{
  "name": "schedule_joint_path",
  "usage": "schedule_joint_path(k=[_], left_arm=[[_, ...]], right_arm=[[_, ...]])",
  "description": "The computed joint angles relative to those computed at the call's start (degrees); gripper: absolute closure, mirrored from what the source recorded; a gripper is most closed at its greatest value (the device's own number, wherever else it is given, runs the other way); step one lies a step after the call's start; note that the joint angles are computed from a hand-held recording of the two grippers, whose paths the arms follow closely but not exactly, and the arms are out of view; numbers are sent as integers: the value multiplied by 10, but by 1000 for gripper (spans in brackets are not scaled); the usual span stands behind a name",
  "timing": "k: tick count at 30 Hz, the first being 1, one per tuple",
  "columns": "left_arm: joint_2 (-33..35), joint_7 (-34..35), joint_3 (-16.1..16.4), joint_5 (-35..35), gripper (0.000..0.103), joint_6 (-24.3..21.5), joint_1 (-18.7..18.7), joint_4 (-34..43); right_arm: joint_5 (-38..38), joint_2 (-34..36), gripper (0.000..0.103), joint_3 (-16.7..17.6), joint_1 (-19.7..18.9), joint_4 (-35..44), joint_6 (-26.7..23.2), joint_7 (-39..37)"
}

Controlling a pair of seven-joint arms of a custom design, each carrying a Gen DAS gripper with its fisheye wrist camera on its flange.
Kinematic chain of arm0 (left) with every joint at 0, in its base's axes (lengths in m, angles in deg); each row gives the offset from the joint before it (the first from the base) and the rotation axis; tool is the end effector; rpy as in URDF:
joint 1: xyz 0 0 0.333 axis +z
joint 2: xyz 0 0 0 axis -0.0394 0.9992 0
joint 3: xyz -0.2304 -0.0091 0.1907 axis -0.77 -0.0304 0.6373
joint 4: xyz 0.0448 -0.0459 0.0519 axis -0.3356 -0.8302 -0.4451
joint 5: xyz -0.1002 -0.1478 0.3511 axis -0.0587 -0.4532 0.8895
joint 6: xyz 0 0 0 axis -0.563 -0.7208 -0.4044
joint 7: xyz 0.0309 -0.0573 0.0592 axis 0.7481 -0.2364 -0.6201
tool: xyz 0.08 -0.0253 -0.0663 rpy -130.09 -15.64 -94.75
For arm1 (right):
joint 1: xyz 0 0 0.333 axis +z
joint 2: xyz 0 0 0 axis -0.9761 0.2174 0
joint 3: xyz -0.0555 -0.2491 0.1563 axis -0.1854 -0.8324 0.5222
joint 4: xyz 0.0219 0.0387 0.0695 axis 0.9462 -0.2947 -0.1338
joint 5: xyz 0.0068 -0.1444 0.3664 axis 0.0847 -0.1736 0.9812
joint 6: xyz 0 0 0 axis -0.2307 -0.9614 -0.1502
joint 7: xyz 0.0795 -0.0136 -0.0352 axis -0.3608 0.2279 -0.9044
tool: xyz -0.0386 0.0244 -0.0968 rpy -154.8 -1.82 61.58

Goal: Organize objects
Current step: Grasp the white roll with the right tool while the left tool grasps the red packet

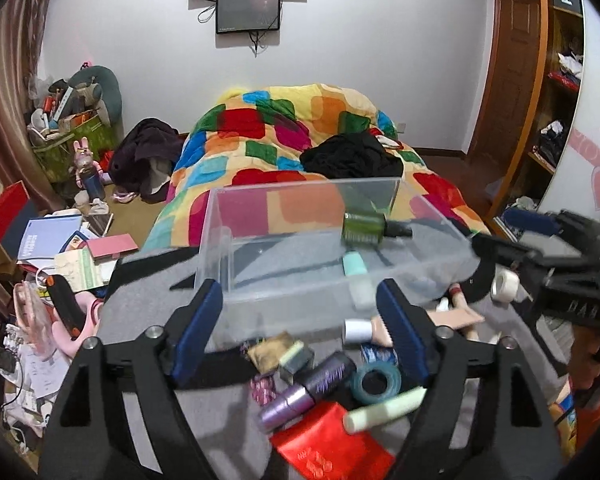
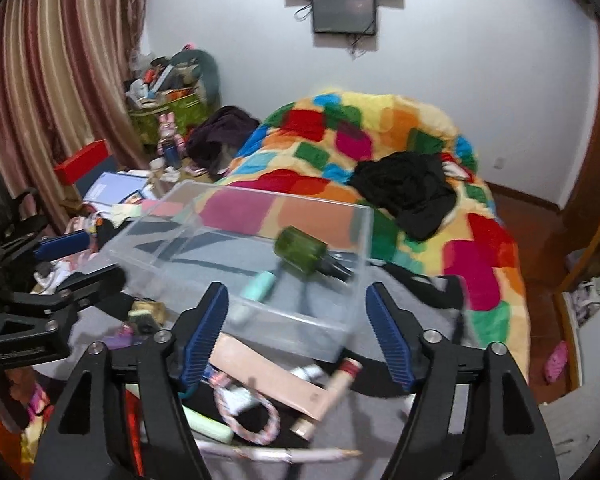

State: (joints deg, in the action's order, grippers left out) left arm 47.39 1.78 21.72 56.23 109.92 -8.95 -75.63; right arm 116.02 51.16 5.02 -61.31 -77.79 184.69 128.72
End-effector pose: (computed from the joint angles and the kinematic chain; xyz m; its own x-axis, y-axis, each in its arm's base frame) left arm 0.5099 -0.2389 0.4651 -0.1777 -0.9837 0.0257 -0.6436 0.0965 -0.7593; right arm 0.5458 0.0826 0.4996 0.3391 -0.9406 -0.0186 -0.6173 -0.2075 -0.7589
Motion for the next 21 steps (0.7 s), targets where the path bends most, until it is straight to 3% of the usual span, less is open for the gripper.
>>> schedule_joint_path(k=[7,13,19,21], left_arm=[[-35,-39,-23,34,14,-10,10,-52],[-64,-56,-44,17,8,-1,25,-102],[-80,2,-48,-71,8,-7,18,-146],[-82,16,-53,-93,8,-9,21,-155]], right_arm=[[-76,-29,27,-11,-31,-64,44,92],[-243,-29,26,24,-120,-110,75,272],[-313,4,26,6,-130,-93,59,355],[-292,18,26,-6,-114,-78,49,341]])
